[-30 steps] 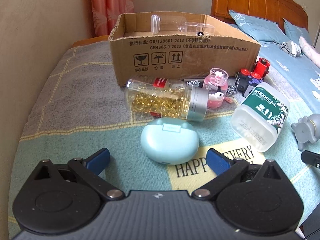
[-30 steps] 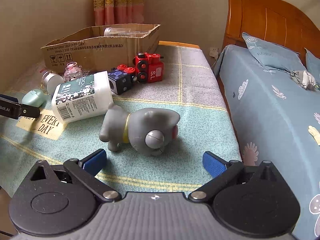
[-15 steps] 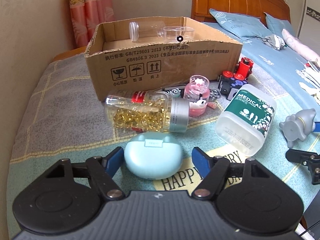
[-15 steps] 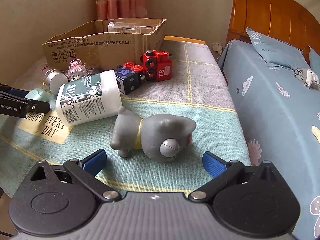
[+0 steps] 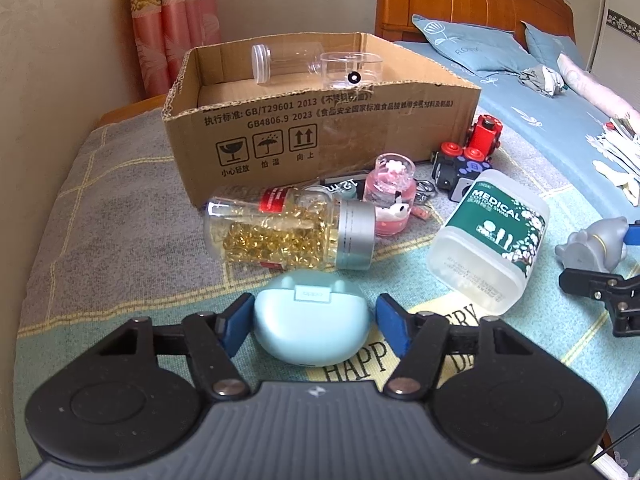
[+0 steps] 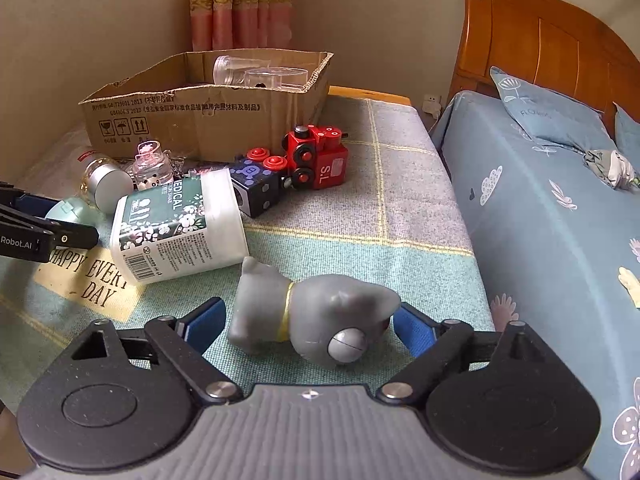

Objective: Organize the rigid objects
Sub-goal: 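Close the left gripper on the mint-green case while the right grips the grey cat toy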

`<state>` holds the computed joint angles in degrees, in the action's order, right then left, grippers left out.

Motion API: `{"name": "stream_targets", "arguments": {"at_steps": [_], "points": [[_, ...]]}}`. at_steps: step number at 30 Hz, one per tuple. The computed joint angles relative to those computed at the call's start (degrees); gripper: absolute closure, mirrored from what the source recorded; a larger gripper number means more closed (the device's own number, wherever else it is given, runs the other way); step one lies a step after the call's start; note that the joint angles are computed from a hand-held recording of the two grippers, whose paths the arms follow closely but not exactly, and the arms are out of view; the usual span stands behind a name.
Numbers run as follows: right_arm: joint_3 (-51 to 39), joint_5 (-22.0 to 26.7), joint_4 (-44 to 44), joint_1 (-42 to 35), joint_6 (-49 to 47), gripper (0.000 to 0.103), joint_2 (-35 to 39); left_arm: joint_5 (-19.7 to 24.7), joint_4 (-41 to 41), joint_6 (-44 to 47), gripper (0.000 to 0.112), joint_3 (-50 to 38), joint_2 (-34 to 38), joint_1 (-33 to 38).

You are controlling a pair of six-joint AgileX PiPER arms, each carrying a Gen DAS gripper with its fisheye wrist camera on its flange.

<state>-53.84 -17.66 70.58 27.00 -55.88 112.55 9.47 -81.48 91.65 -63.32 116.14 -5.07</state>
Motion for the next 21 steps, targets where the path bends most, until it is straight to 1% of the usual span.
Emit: {"name": "stream_targets", "arguments": {"at_steps": [2,3,7,9,14,17,21], "points": [[-0.53,0.63,2.82,-0.18,-3.12,0.022,0.09,0.18,4.41,-3.99,0.052,-0.44,0.04,0.01],[-0.75,0.67,4.15,-0.18,-4.53,0.023,0.17,0.07,5.63,-5.14,0.052,-0.51,0.02,-0.09],[-0.6,1.82,3.94,-0.88,-5.13,0.024,-0.19,0.08,13.56,-12.65,0.052,-0.69,-0.42,-0.37],[-0.65,2.69,5.11,-1.32,-7.09,0.024,-0.53,0.05,16.2,-14.81,0.052,-0.49,-0.77,-0.53],[-0.88,5.56,7.59,-2.88,-12.61,0.025,-1.5,0.75,20.53,-19.68,0.052,-0.01,-1.74,-0.29],[-0.87,7.47,9.83,-3.97,-16.94,0.025,-2.6,0.99,20.64,-19.75,0.052,0.5,-2.66,-0.07],[-0.87,7.63,13.67,-4.26,-23.65,0.025,-4.27,0.63,23.48,-22.27,0.052,1.09,-3.91,-0.13]]}}
